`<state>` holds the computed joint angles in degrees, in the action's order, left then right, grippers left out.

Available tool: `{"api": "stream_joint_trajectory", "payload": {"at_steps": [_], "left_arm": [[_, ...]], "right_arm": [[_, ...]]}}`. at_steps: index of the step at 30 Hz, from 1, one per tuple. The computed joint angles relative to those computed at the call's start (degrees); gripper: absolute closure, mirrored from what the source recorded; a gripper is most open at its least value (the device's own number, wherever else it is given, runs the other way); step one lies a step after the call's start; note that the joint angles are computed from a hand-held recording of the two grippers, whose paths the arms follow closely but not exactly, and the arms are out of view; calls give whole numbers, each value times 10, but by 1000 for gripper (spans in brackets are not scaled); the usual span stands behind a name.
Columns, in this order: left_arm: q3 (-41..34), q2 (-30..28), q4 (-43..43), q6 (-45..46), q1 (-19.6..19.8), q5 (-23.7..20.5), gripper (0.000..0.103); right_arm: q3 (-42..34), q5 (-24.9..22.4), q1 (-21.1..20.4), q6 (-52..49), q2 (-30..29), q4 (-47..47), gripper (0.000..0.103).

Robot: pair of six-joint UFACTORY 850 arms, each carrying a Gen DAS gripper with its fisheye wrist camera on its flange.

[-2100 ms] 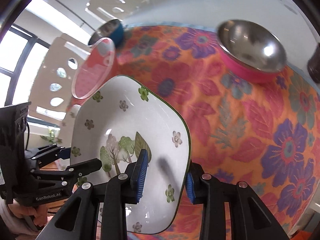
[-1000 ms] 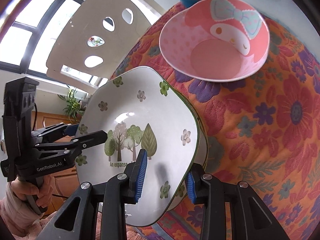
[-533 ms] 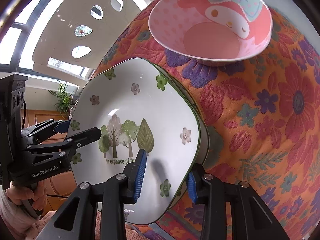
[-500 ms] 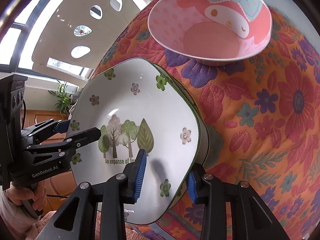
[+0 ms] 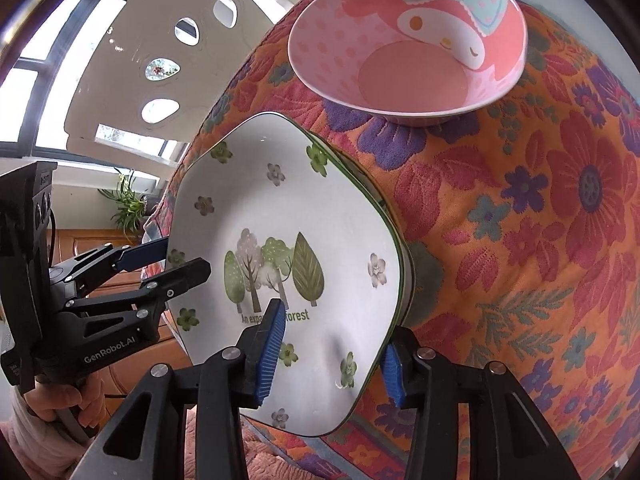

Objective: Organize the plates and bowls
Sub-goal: 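Lower the tree-print plate onto the stacked plates with both grippers, then open both grippers and move them toward the blue-bottomed steel bowl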

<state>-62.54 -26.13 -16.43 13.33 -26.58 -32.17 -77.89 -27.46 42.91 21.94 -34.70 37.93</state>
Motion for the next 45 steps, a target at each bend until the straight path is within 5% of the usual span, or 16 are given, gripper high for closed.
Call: {"api": "stream_joint_trajectory", "payload": {"at_steps": [15,21,33,40,45], "left_arm": [[-5,14,14,-36,34,-12,52],[-20,19,58,-99,43,-27,52],[-73,26,117,-219,9,-72,46],[-185,-19,123,-222,-6,-109,46],[-326,-86,90,-161,3,-131,42]], "right_arm": [[76,39,-4,-22,59,32,60],[118,80,-4,-126,90,140,59],[225,130,-21,-235,202,219,59],[226,130,-64,-131,249,88,59],[169,88,-95,84,255,-158,59]]}}
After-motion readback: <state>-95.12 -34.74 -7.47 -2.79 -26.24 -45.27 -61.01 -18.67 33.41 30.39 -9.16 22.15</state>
